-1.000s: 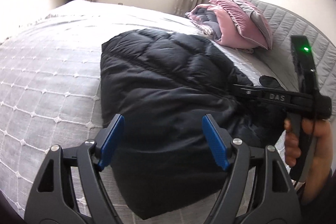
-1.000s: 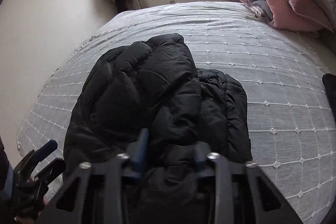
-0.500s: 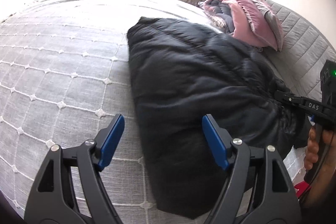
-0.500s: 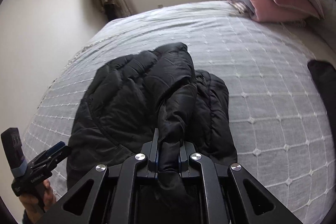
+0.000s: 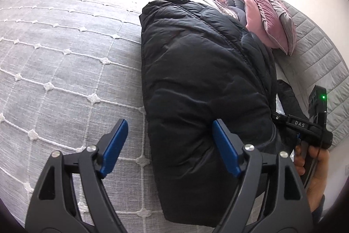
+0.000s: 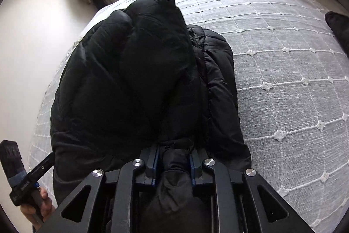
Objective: Fold large clothes
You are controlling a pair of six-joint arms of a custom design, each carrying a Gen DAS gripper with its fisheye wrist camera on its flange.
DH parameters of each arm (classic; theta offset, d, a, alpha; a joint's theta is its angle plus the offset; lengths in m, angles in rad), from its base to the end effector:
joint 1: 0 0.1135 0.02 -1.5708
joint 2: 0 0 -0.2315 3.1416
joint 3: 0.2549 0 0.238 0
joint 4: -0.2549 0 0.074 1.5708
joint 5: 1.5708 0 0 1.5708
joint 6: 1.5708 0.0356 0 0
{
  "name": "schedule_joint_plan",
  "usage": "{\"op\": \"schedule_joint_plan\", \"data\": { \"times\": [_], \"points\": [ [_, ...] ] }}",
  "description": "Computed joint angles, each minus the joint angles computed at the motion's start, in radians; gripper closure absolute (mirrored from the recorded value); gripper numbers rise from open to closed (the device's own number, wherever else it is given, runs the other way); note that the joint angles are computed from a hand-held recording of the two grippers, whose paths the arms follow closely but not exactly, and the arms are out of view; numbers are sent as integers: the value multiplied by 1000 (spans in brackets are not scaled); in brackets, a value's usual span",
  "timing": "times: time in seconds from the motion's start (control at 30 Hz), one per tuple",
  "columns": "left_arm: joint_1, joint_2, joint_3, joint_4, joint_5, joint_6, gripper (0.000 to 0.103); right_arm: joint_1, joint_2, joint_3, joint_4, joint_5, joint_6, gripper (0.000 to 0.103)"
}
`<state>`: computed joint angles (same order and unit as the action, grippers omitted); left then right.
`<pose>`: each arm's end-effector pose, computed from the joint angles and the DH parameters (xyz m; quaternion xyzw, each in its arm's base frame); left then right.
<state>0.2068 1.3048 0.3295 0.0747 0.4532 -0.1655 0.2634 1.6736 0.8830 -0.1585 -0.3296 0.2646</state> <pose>0.2027 0.0266 0.0968 -0.0977 0.9180 -0.2055 0.3248 0.2974 0.0921 0.1348 -0.0496 0.9392 0.2295 0.2505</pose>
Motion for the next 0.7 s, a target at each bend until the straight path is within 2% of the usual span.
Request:
{"op": "schedule_joint_plan", "data": {
  "times": [0.03, 0.1, 0.23, 0.4, 0.47, 0.53, 0.6, 0.7],
  "points": [
    [0, -2, 0, -2, -5, -2, 23, 7, -17, -6, -1, 22, 1, 78],
    [-2, -21, -2, -17, -21, -2, 23, 49, -118, -37, -21, 137, 2, 73],
    [-9, -70, -5, -41, -63, 4, 23, 132, -355, -109, -75, 314, -22, 72],
    [-63, -92, -15, -30, -119, -2, 23, 233, -569, -196, -130, 348, -85, 77],
    [-90, -94, -13, -24, -142, -14, 23, 255, -544, -191, -145, 345, -84, 78],
    [-99, -88, -12, -15, -148, -18, 23, 254, -430, -147, -159, 365, -76, 81],
    [-86, -66, -8, -8, -114, -11, 23, 241, -277, -91, -174, 416, -64, 81],
    [-53, -39, -10, 2, -72, 1, 23, 189, -189, -81, -136, 335, -58, 82]
  ]
}}
